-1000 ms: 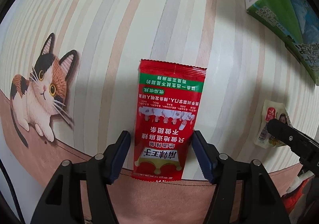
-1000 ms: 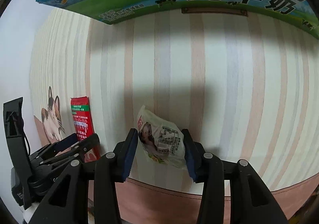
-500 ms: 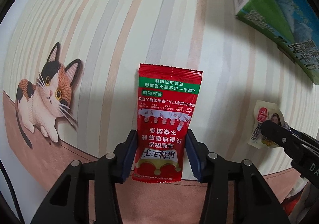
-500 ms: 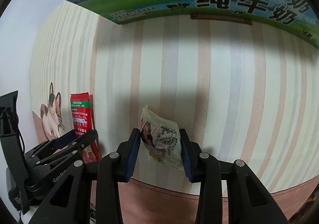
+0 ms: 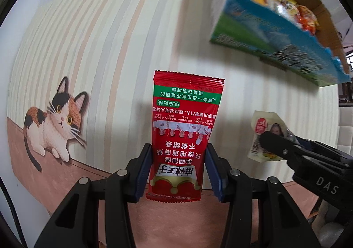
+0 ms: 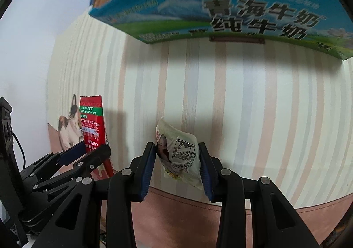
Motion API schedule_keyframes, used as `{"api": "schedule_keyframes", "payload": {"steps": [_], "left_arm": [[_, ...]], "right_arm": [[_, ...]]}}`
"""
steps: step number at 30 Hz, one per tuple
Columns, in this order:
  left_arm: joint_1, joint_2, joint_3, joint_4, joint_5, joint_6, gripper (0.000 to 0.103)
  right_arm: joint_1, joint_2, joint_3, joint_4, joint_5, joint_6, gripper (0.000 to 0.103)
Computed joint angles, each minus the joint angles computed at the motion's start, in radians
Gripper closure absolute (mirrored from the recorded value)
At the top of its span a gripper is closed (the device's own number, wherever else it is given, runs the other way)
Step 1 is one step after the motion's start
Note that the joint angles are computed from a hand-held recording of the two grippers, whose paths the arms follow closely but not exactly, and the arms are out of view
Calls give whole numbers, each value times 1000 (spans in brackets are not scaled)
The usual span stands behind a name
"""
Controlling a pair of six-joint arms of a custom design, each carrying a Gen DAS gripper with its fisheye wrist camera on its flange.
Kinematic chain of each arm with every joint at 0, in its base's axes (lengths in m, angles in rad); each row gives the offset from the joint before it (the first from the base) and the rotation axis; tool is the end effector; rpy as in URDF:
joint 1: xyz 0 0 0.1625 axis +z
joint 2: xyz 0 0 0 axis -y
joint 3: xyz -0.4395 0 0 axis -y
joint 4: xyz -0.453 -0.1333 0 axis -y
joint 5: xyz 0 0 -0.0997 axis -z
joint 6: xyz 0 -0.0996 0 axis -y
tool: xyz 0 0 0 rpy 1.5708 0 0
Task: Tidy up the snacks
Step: 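Lift both packs and carry them over the cardboard box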
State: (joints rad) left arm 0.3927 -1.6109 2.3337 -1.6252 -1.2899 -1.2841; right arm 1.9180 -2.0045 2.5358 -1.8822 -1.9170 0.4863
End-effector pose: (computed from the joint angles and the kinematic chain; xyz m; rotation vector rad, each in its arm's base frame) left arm -0.2535 -0.2792 0.1651 -0.0096 2.4254 -0.0427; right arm 0.1898 -0.2320 0.2186 -0.1375 -2.7336 -0.0825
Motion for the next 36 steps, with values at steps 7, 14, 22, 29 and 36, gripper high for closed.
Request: {"api": "schedule_keyframes", "payload": {"steps": [7,14,22,29,36], "left_arm": [[-43,29,-65,-7,15,15,59],[-35,127,-166,-88,45,90,59],[21,274,-308,-189,71,224,58],[84,394,-424,-160,140,328,58],[157,461,-472,-105,175,337,58]], "right_arm": [[3,-88,-47,68,24,2,62],[14,-148,-135,118,30,1,62],[-44,-173,-234,98,8,-30,62],[-153,-153,-290,26,-38,-98,62],[-241,-87,-342,-46,-117,-173,62]]}}
